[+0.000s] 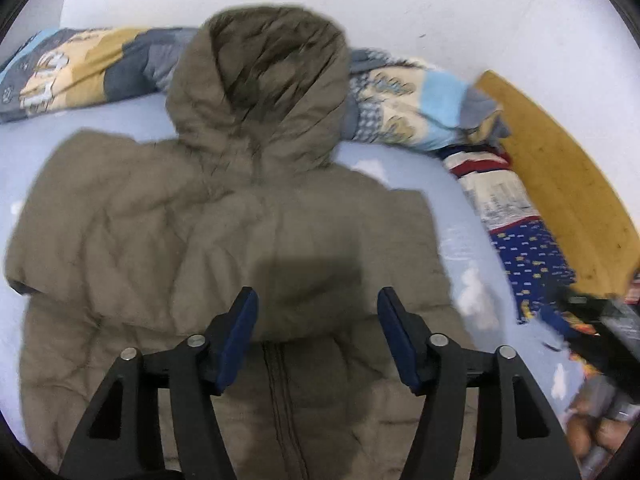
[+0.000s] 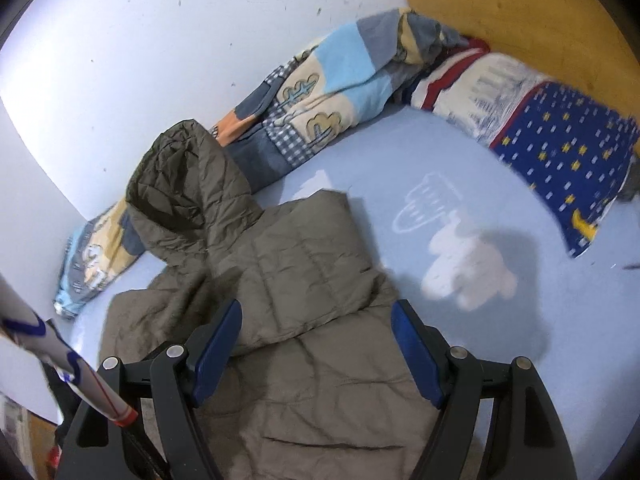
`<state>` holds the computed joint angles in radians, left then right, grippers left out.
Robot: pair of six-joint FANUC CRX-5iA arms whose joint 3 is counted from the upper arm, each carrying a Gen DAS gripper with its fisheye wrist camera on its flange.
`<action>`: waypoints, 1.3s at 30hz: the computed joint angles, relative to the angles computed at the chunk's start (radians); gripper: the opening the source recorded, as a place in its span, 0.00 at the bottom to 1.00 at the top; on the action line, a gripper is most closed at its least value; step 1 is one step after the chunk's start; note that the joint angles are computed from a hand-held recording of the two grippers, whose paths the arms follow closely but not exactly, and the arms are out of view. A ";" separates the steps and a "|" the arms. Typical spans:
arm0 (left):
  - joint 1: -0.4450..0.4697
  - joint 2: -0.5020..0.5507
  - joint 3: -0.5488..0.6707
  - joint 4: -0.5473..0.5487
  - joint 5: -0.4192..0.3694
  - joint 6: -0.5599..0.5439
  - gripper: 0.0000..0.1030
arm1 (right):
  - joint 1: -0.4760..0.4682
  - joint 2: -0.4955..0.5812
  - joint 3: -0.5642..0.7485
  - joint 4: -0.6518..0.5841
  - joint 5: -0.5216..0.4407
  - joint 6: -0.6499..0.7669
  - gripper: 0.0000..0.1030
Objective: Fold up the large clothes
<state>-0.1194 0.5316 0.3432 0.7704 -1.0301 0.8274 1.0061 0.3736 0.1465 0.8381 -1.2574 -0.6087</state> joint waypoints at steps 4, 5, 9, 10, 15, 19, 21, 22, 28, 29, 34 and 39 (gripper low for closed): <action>0.063 -0.044 -0.002 0.010 -0.002 0.000 0.68 | -0.036 -0.037 -0.097 0.034 0.213 -0.099 0.79; 0.086 -0.057 -0.009 0.008 0.011 0.000 0.69 | -0.046 -0.039 -0.111 0.039 0.262 -0.111 0.79; 0.158 -0.099 -0.071 -0.038 0.228 0.014 0.74 | -0.106 -0.038 -0.201 0.127 0.526 -0.250 0.69; 0.168 -0.095 -0.075 -0.068 0.281 0.052 0.74 | -0.120 -0.026 -0.202 0.128 0.575 -0.252 0.66; 0.214 0.048 0.126 -0.263 0.201 0.299 0.74 | -0.159 0.052 -0.156 0.125 0.686 -0.266 0.60; 0.235 0.110 0.207 -0.263 0.143 0.373 0.74 | -0.183 0.099 -0.123 0.159 0.753 -0.305 0.60; 0.235 0.117 0.217 -0.266 0.137 0.372 0.74 | -0.183 0.127 -0.085 0.113 0.747 -0.273 0.60; 0.235 0.115 0.217 -0.268 0.135 0.358 0.74 | -0.177 0.142 -0.053 0.062 0.720 -0.234 0.60; 0.201 0.117 0.224 -0.311 0.132 0.343 0.74 | -0.193 0.185 -0.021 0.035 0.771 -0.217 0.47; 0.197 0.121 0.229 -0.313 0.131 0.345 0.74 | -0.197 0.185 -0.024 0.051 0.782 -0.224 0.33; 0.178 0.116 0.222 -0.324 0.133 0.335 0.74 | -0.170 0.178 0.021 0.044 0.648 -0.130 0.22; 0.161 0.109 0.209 -0.335 0.141 0.300 0.74 | -0.130 0.184 0.112 -0.028 0.384 0.009 0.21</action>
<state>0.0412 0.6401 0.5519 0.4353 -0.8893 1.1278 0.8763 0.5581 0.2589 0.8102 -0.8731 -0.5996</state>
